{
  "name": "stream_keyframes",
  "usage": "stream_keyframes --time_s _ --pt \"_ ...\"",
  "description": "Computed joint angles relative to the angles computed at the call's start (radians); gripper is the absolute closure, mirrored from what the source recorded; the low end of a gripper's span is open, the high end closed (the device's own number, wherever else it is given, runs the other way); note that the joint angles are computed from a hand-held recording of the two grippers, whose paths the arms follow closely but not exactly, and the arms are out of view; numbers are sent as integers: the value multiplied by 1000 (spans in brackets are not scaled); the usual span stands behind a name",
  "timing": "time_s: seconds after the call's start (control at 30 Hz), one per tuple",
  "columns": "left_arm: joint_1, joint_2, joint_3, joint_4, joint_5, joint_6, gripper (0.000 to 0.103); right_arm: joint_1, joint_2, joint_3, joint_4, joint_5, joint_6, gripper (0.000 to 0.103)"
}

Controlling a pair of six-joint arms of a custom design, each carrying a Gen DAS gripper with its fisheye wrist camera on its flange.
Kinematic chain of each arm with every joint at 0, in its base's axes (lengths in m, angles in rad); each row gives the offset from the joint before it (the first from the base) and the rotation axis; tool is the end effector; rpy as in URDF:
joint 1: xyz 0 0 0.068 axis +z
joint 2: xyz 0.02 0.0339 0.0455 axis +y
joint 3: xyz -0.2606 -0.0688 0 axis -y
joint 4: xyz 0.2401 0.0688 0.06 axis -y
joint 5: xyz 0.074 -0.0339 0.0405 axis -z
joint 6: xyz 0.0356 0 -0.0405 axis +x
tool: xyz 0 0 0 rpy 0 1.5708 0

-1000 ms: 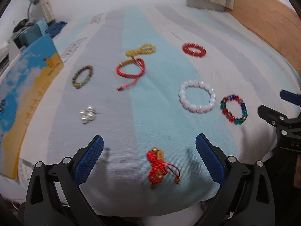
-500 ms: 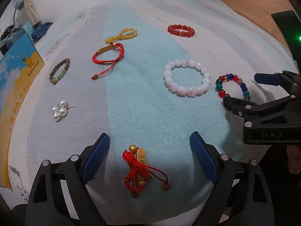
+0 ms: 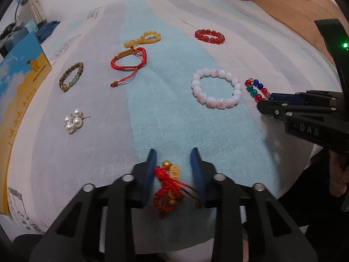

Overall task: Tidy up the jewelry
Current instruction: 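Grasp the red knotted charm with the left tool while the right tool grasps the multicolour bracelet, then carry the red charm and multicolour bracelet with both tools over the white box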

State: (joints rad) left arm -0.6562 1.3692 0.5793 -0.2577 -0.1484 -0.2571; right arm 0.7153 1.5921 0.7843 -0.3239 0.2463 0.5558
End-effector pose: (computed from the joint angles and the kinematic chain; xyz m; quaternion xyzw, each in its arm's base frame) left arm 0.1886 -0.1386 0.1459 0.1722 0.9480 -0.0495 0.2631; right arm 0.2178 0.1777 0.1437 -0.0505 0.9677 0.0318 0.2451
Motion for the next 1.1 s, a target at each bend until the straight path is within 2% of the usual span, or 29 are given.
stream_keyframes --time_s 0.07,0.23,0.27,0.3,0.67,1.1 --pt "4 -6 -1 -5 11 2 83 -11 -14 -12 12 -19 7 84" --pt "17 -18 -1 -14 32 -1 83 -30 -44 -31 31 -44 16 85" --pt "16 -19 0 -16 32 -2 83 -32 -51 -36 34 -45 18 93" --pt "16 -19 1 -18 31 -1 83 -34 -58 -39 34 -44 18 94" --pt "10 -37 21 -56 21 -19 83 -40 -147 -70 39 -51 47 94" --pt "22 -75 57 -132 14 -43 83 -9 -213 -14 -65 -6 99 94"
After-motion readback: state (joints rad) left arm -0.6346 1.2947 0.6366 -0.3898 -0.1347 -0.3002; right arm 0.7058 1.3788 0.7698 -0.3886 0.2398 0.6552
